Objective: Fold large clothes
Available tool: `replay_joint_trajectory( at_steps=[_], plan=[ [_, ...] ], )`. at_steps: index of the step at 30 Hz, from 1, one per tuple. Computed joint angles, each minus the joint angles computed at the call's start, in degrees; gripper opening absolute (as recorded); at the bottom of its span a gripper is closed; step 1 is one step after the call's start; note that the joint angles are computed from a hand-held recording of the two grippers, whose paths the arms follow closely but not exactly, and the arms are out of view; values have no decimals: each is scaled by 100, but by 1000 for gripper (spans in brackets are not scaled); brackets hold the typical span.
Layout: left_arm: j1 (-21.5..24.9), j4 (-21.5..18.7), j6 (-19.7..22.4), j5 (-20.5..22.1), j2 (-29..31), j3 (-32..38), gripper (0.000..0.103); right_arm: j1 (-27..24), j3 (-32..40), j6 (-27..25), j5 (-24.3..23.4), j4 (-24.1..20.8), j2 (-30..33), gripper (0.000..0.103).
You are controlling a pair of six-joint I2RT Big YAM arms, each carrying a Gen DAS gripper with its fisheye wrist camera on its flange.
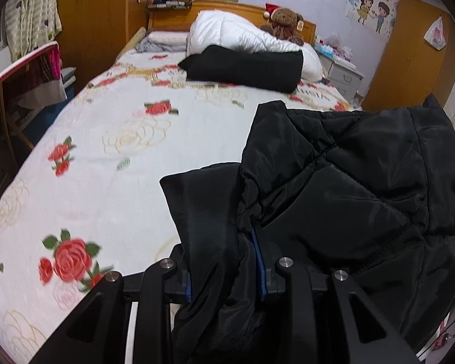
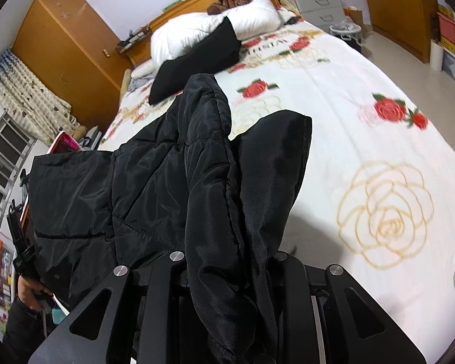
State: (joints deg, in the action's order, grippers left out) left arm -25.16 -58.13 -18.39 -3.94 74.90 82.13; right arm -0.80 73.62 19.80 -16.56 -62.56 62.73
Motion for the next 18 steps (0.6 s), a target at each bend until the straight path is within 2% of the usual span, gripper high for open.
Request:
replay_joint_trajectory(
  at_steps=[7,12,14,16,18],
  plan=[
    [-126,237,-144,67,110,-710,32,-110,-683,96,-53,114,61,23],
    [31,565,-263,216,245,-1031,35,-192,-903,194,-137,384,291,28],
    [52,651,-318,235,293,-1075,39,-217,-886,74,-135,337,395,33],
    [71,704,-419,287,288,-1128,44,-230,-876,123,-132,308,456,49],
    [121,702,-533,336,227,-1178,52,-335,-925,302,-237,340,446,58]
  ],
)
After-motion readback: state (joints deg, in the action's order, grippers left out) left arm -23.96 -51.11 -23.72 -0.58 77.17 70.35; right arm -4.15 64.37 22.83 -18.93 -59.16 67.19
